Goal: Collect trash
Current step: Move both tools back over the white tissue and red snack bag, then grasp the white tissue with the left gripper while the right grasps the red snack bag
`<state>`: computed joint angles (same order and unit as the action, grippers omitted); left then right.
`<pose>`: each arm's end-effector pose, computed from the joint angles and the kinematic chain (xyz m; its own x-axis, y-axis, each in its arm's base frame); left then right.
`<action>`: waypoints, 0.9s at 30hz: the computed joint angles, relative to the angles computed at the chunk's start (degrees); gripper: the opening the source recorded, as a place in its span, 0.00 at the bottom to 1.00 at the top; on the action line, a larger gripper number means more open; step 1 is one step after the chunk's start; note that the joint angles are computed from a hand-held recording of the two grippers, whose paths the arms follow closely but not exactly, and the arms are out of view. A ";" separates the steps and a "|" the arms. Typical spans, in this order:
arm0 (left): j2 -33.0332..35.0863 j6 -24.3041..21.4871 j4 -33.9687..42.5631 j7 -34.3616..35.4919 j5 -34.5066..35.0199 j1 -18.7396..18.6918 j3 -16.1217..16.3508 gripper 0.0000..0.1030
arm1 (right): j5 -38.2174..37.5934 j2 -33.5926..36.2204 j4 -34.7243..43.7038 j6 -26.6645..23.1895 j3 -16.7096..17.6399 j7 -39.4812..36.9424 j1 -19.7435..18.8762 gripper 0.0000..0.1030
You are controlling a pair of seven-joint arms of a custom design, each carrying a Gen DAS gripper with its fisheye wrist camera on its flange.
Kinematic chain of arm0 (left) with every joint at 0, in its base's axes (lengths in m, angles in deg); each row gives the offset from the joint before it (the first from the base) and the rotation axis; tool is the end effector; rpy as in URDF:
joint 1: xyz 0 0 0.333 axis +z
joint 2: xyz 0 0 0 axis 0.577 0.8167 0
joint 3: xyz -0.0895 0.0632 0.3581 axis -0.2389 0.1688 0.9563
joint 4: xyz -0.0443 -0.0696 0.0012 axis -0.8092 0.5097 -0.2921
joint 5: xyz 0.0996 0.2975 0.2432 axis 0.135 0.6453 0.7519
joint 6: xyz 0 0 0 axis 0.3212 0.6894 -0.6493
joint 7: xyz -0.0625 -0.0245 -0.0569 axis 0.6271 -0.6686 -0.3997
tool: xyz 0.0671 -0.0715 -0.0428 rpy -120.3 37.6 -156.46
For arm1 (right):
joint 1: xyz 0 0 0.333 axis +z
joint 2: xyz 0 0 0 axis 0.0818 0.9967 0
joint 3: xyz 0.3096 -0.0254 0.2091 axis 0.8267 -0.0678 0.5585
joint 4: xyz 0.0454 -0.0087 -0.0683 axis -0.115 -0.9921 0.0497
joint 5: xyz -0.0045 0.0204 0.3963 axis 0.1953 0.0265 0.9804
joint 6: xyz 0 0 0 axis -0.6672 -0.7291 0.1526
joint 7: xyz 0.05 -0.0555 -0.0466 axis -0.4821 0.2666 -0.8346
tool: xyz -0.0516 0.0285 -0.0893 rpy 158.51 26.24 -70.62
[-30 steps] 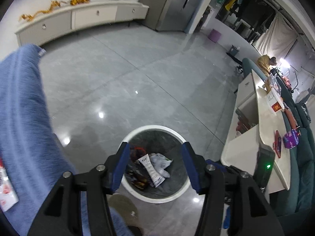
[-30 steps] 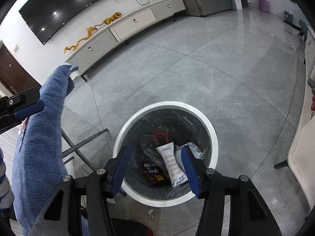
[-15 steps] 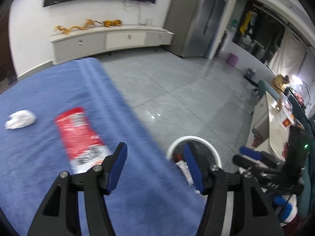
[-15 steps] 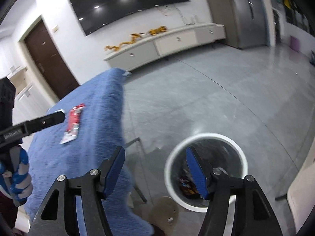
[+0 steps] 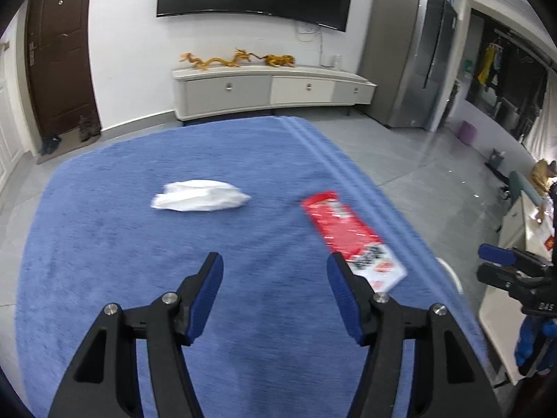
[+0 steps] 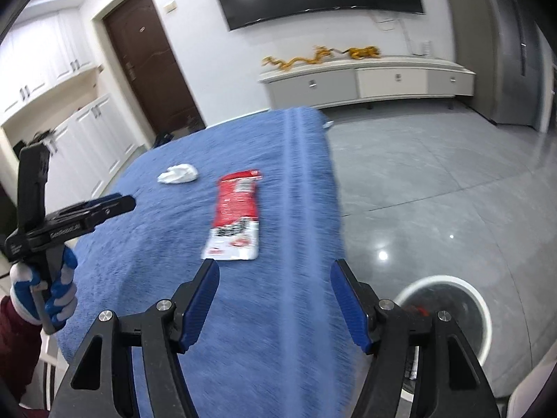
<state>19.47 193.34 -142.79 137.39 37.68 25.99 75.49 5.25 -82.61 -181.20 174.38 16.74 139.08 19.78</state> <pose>0.5879 -0.2164 0.6259 -0.7006 -0.7061 0.1032 -0.5518 0.4443 -0.7058 0.3718 0.2347 0.6155 -0.2220 -0.9451 -0.2398 -0.6413 0.3268 -0.6942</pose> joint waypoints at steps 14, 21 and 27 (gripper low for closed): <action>18.21 -0.34 19.93 -3.92 10.95 0.11 -1.11 0.69 | 5.42 19.22 13.28 2.84 -5.40 -12.53 2.94 0.70; 25.47 -3.94 29.21 -6.93 16.53 -1.06 -1.31 0.69 | 5.79 24.90 19.22 -1.63 -6.39 -16.04 3.77 0.70; 29.16 -8.59 34.25 -10.53 19.52 -1.62 -1.15 0.69 | 2.87 26.80 21.11 -4.77 -6.93 -14.71 4.69 0.70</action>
<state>48.63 184.75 -108.54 126.86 57.20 24.37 74.34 8.12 -55.81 -160.09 169.61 9.81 124.36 24.48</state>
